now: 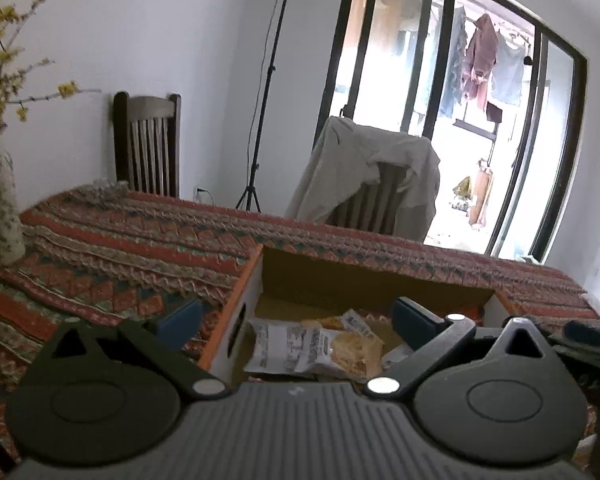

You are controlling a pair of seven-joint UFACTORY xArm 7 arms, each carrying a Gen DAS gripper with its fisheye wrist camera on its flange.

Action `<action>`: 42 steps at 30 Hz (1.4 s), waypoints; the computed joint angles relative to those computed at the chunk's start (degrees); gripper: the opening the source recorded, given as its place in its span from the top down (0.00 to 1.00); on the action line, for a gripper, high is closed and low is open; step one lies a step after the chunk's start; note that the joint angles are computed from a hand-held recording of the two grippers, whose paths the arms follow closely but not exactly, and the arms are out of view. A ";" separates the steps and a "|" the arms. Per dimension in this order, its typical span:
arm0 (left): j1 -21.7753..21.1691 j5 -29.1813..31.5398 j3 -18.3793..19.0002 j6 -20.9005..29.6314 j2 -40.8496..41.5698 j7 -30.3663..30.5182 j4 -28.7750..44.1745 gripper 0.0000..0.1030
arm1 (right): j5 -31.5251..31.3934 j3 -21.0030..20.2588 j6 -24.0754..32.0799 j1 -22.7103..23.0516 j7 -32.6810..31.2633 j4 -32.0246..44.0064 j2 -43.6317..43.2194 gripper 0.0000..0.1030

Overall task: Organize snacks
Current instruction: 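Open both tools inside the box and lift them out, then withdraw both tools from the box back toward the snack pile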

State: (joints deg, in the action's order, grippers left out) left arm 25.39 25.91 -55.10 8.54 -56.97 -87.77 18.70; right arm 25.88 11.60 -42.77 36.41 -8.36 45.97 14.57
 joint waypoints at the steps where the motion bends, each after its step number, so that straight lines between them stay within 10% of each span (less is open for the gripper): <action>1: -1.16 -0.11 0.78 0.26 -0.63 0.14 -0.41 0.00 | -1.08 0.12 0.13 -0.45 0.69 -0.37 -0.40 0.00; 17: -26.42 0.80 9.80 17.85 -6.50 -1.91 -6.08 0.00 | 2.95 4.19 1.36 -0.23 1.99 -13.04 -12.58 0.00; 42: -62.63 2.05 12.57 43.17 -9.93 -16.89 -12.96 0.00 | 19.79 14.84 0.50 4.74 0.87 -26.44 -21.60 0.00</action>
